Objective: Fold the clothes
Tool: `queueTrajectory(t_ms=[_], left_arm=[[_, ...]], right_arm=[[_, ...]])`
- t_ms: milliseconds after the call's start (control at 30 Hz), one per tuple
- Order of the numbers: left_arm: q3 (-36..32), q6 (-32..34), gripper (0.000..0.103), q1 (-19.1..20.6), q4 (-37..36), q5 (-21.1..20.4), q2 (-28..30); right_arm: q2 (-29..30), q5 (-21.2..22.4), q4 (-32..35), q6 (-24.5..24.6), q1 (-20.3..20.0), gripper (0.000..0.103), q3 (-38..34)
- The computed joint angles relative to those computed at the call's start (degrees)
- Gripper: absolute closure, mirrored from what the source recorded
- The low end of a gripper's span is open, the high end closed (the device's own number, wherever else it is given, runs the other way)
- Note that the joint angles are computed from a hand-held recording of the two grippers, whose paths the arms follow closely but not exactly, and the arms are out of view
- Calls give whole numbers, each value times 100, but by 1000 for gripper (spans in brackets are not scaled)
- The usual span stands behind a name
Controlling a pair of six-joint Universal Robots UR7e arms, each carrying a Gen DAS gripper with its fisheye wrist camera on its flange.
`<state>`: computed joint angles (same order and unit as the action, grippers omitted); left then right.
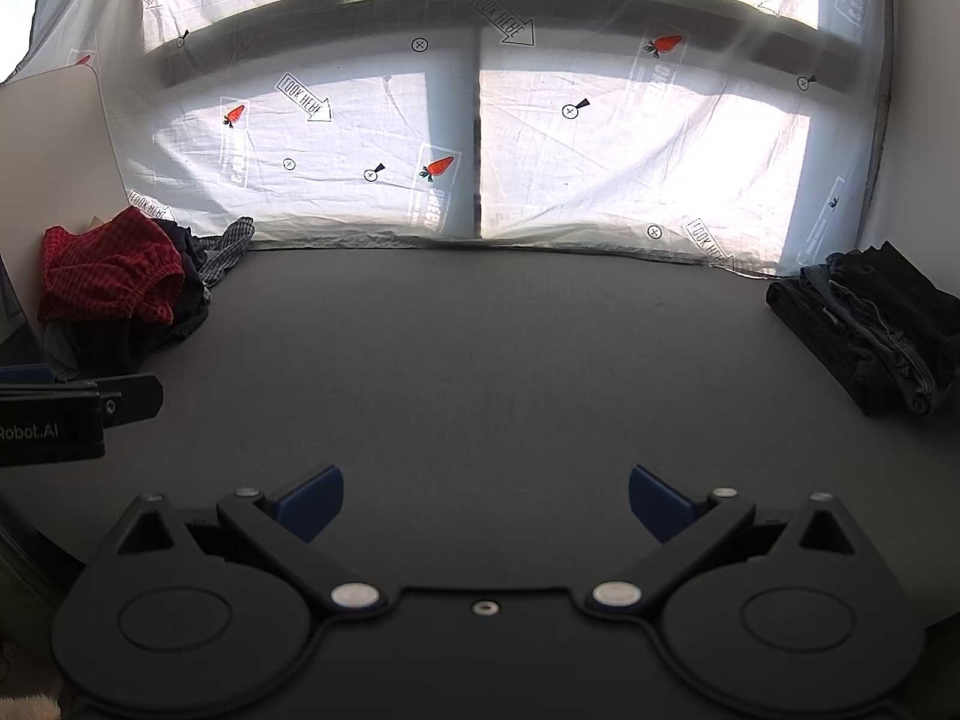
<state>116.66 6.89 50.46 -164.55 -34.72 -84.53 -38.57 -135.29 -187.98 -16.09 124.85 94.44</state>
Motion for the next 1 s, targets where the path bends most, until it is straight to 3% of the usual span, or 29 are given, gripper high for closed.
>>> queueTrajectory(t_ms=[1000], left_arm=[[-27,-19,0,33,9,-46,58]], right_arm=[[36,-79,12,-11,13,0,-71]])
